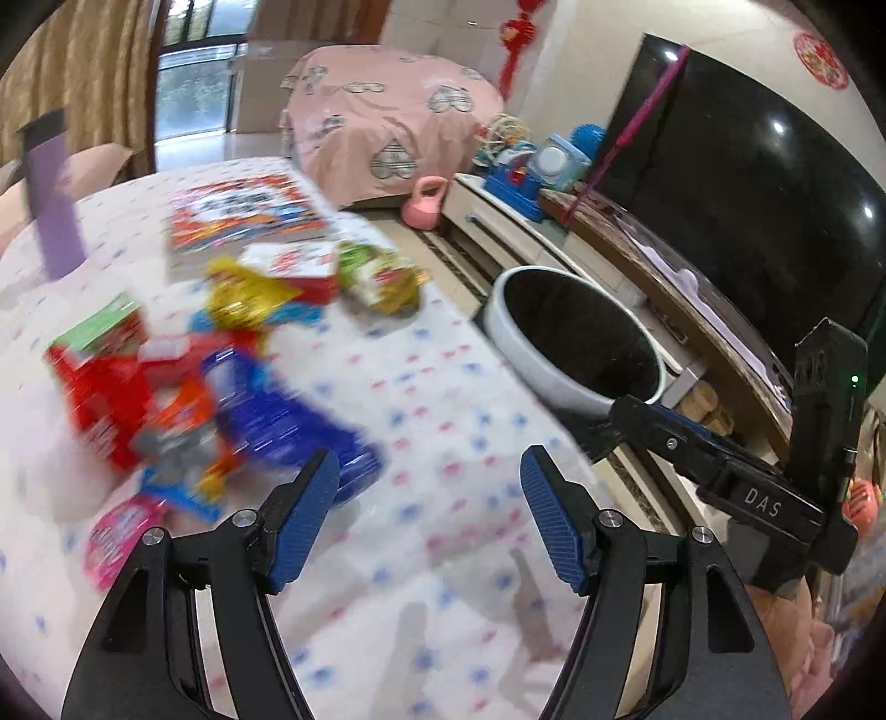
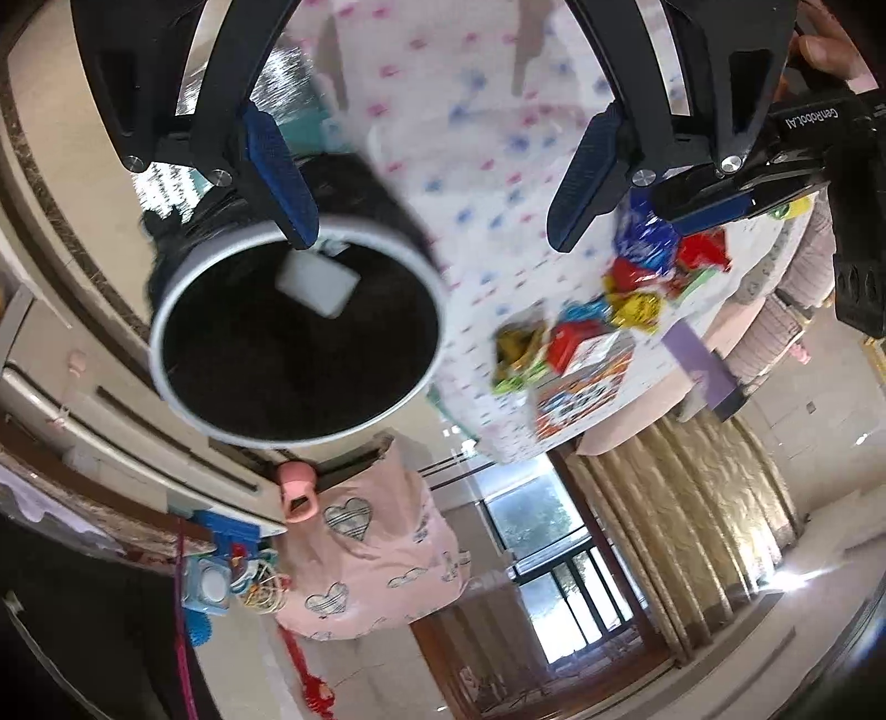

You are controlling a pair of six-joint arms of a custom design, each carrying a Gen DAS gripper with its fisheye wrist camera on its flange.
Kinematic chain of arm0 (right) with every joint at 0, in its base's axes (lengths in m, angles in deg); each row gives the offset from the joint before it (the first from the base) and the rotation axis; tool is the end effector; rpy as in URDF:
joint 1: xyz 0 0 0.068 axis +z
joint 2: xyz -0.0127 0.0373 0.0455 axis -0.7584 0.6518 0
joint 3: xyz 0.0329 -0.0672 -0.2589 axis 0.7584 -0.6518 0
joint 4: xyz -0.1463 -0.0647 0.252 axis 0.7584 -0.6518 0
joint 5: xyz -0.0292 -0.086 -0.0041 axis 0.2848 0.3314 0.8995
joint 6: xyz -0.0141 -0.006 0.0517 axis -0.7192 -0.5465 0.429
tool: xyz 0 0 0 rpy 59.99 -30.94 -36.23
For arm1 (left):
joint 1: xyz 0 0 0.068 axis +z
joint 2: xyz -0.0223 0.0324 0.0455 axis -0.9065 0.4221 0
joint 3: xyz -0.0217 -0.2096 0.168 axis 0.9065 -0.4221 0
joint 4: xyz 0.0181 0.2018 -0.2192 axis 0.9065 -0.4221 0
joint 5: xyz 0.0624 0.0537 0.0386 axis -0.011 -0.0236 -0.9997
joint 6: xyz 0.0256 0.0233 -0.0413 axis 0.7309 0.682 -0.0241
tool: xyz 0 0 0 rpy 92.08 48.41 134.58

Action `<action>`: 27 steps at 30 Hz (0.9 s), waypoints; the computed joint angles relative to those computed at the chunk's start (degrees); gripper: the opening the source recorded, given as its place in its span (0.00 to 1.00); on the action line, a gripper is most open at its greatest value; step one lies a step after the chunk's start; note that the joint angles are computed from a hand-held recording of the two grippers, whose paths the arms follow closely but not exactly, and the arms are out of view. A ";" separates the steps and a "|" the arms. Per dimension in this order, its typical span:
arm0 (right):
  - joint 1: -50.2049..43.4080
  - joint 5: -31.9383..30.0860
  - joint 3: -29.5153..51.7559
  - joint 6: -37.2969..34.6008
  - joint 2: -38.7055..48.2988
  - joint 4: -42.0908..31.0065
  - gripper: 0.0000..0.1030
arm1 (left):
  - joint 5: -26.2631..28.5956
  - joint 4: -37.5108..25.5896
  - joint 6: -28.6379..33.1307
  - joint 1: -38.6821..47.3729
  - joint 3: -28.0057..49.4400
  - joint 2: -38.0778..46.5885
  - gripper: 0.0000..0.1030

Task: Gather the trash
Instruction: 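Move both open tools back over the table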

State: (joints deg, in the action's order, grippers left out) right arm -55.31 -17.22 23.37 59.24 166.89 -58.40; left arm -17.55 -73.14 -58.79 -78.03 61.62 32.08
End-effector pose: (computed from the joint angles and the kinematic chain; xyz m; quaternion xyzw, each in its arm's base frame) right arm 0.3267 -0.0173 0.1775 -0.0505 0.9079 0.2040 0.3627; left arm 0.2835 -0.0684 0.1874 -0.0147 0.9235 -0.1324 0.3597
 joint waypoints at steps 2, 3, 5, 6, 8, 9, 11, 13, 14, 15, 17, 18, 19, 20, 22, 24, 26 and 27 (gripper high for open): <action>1.97 0.22 -1.41 0.94 -1.08 0.22 0.84 | 0.83 -0.68 0.28 2.92 -3.26 -3.62 0.67; 2.69 0.30 -2.13 1.27 -1.78 0.29 0.84 | 1.28 -0.96 0.33 4.17 -4.28 -4.79 0.67; 5.10 0.62 -3.40 2.25 -2.93 0.61 0.84 | 2.91 -1.78 0.38 7.45 -6.82 -7.65 0.67; 6.15 0.75 -3.76 2.60 -3.34 0.64 0.84 | 3.35 -2.07 0.37 8.55 -7.66 -8.61 0.67; 8.36 1.10 -4.61 3.56 -4.02 1.04 0.84 | 4.35 -2.95 0.97 11.34 -9.62 -11.22 0.67; 9.16 1.28 -5.22 3.92 -4.61 1.18 0.84 | 4.65 -3.34 1.33 12.48 -10.48 -12.45 0.67; 11.91 1.77 -5.70 4.58 -4.90 1.46 0.84 | 5.03 -4.05 2.15 14.59 -11.79 -14.48 0.67; 14.01 2.40 -6.12 5.15 -5.03 2.01 0.84 | 5.57 -4.62 2.92 16.74 -12.77 -15.75 0.67; 15.07 2.81 -6.40 5.45 -5.15 2.34 0.84 | 6.05 -4.87 3.29 17.86 -13.12 -16.07 0.67; 16.03 3.07 -6.39 5.61 -4.99 2.56 0.84 | 6.64 -5.12 3.84 19.03 -13.37 -16.28 0.67; 17.95 3.77 -6.33 6.11 -4.62 3.02 0.84 | 7.13 -5.33 4.61 20.73 -13.89 -16.78 0.67; 18.81 4.12 -6.24 6.32 -4.34 3.29 0.84 | 7.34 -5.35 4.95 21.82 -14.20 -16.96 0.67; 19.58 4.45 -6.09 6.49 -3.89 3.65 0.84 | 8.10 -5.61 5.59 23.22 -14.01 -16.73 0.67; 20.13 4.65 -6.02 6.69 -3.58 3.96 0.84 | 8.37 -5.66 5.79 23.98 -14.03 -16.58 0.67; 21.30 4.82 -5.23 7.11 -2.23 4.40 0.84 | 8.80 -5.47 6.20 25.80 -13.82 -15.90 0.67; 22.60 5.28 -4.66 7.46 -1.33 4.96 0.84 | 8.88 -5.03 6.37 27.03 -13.37 -14.96 0.67; 23.55 5.67 -3.97 7.50 -0.46 5.40 0.84 | 9.36 -4.24 7.06 28.94 -12.76 -13.61 0.67; 24.07 6.00 -3.39 7.53 0.24 5.67 0.84 | 9.25 -3.69 7.25 29.72 -12.39 -12.82 0.67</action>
State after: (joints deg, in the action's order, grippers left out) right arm -31.24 -11.22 19.98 66.76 167.13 -52.73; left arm -8.30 -76.83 -51.54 -48.31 49.24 19.26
